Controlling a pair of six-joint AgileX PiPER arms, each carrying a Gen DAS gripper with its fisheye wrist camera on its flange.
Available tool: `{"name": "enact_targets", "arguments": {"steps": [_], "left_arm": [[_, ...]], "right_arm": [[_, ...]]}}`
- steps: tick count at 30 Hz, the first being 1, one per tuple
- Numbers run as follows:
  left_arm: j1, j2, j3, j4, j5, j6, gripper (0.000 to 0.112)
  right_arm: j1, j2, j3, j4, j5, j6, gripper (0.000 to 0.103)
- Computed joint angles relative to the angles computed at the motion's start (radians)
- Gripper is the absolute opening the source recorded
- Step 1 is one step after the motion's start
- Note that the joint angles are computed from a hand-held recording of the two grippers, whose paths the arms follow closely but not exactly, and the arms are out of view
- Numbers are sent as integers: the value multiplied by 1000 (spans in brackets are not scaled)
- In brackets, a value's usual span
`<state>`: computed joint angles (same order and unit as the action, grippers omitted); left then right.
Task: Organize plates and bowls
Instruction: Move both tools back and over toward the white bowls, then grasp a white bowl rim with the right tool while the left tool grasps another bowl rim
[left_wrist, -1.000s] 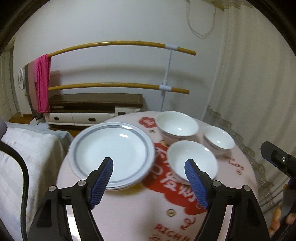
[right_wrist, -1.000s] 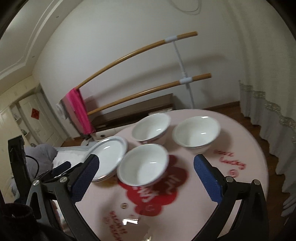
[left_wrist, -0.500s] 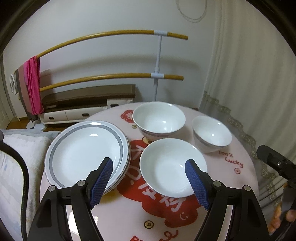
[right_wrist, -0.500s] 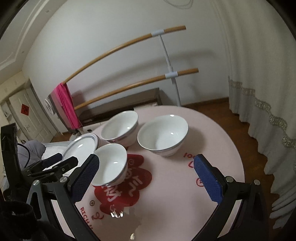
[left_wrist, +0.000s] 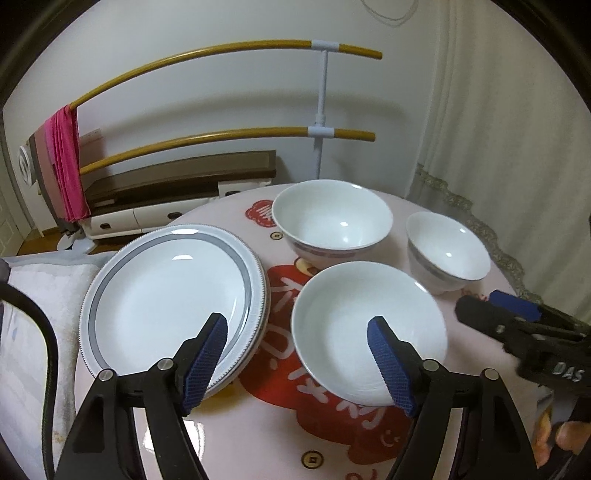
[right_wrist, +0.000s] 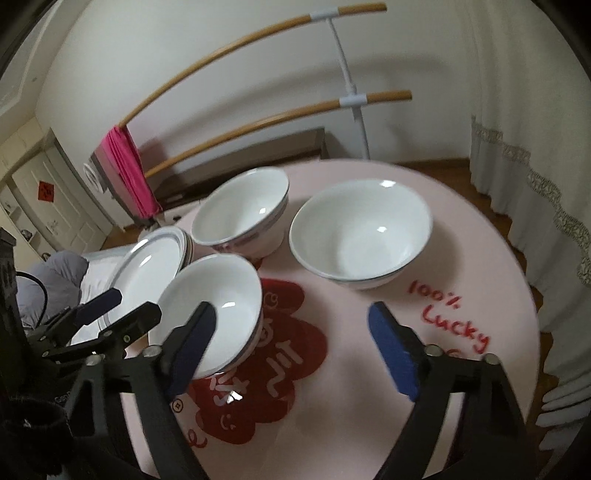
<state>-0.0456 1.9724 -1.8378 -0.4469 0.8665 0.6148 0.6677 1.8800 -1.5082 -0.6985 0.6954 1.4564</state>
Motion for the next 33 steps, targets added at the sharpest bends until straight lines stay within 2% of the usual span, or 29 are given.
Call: {"name": "enact_targets", "arguments": {"steps": [7,11,18,19,21,24,28,30,31,33], "left_arm": [[3,32,-32,-10,16,12,72],[8,44,-45,-8,25,8,72],[4,51,-51,-3,32,1,71],[3,51,-50,-3,31,-1,69],[1,52,-49,3,30,-13,59],[-2,62,-63,17,42,-25,53],[0,64,-69,12,48,-25,46],[1,73,-85,14,65,-29,35],[3,81,-97,10,80,-29,35],[5,90,-110,4,97,-27,33]], "right_arm": [[-12,78,-94,124,21,-129,55],[-25,89,-102,161,17,-160,50],[-25,78,-71,160,-8,-139,50],[-26,80,-77,162,-4,-143,50],[-24,84,-84,159,2,-141,49],[-19,92,-101,157,12,-143,44],[-15,102,-121,158,24,-160,34],[-14,101,-120,153,23,-153,26],[-14,102,-119,154,23,-152,20],[-18,100,-111,159,4,-151,17]]}}
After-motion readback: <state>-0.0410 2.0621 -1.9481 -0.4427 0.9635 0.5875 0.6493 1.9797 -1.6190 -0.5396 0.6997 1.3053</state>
